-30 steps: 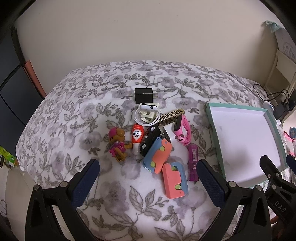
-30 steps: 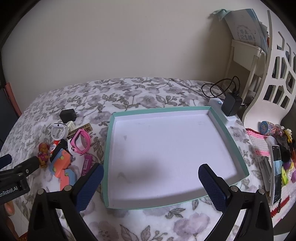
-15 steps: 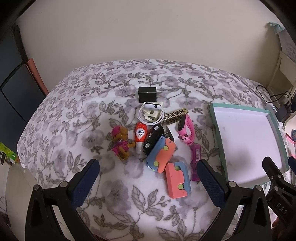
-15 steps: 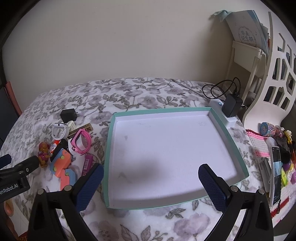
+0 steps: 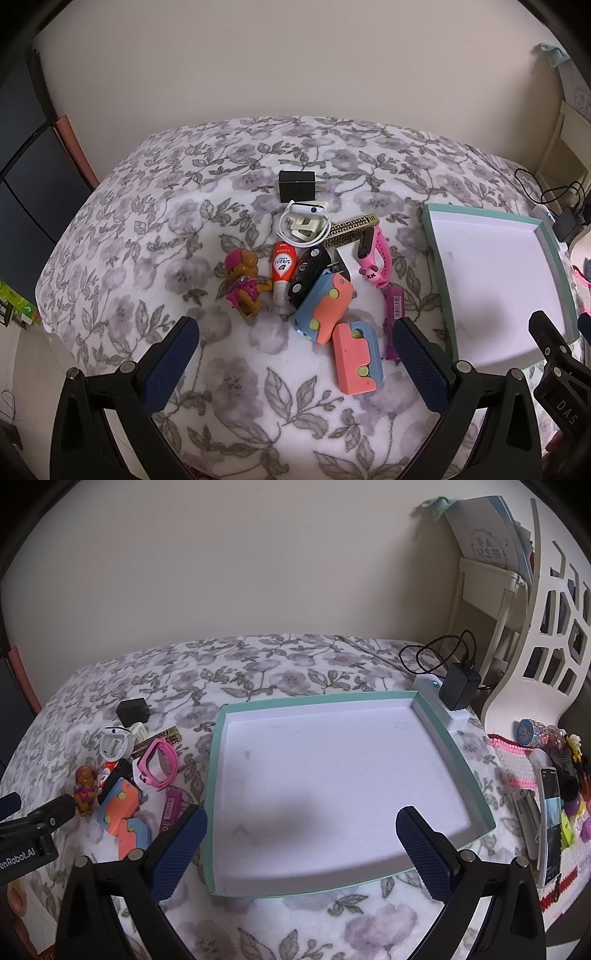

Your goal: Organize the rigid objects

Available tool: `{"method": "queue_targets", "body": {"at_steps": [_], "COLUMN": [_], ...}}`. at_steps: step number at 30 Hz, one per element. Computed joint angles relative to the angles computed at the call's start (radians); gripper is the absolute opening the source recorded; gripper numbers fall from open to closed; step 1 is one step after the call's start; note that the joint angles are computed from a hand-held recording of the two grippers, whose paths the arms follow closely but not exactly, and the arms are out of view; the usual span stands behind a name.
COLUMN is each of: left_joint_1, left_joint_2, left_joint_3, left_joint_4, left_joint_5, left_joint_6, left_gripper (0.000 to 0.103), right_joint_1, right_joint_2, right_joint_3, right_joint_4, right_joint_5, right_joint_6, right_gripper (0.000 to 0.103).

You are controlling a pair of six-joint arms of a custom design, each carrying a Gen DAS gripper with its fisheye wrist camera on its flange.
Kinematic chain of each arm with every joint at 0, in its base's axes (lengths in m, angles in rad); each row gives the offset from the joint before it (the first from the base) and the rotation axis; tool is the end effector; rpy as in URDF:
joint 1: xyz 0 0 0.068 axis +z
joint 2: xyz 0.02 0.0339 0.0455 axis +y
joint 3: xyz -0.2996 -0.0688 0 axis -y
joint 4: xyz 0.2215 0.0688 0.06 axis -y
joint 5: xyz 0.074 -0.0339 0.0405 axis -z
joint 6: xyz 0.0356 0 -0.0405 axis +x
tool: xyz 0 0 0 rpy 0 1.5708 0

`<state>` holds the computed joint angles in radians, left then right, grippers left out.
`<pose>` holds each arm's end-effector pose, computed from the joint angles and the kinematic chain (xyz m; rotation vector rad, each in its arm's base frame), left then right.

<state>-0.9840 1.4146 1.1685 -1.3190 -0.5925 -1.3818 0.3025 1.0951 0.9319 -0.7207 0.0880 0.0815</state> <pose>0.1292 -0.1584 0.3102 -0.5112 2.5246 0.2906 0.1733 0.0508 0.3184 -0.2319 2.4400 0.0613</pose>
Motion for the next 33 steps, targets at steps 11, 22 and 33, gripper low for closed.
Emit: {"method": "queue_targets", "body": {"at_steps": [11,22,33], "left_joint_1": [-0.003,-0.001,0.023], "left_joint_2": [-0.001,-0.001,-0.05], "left_joint_3": [-0.005,-0.004,-0.035], "left_joint_4": [0.002,0.002,0.033], "left_joint_5": [0.001,0.002,0.022], "left_joint_6": [-0.004,-0.002,0.004], "left_gripper": [0.103,0.103,0.103], "right_joint_1": [0.0,-0.002,-0.012], "right_joint_2": [0.003,0.005,0.014], "right_joint_3": [-0.004,-0.001,0.018], "right_joint_4": [0.001,-0.002,-0.011], "right_joint_5": [0.006,0.006,-0.031], "right_joint_6": [0.011,0.011,-0.003], "right_gripper": [0.103,0.103,0.103]}}
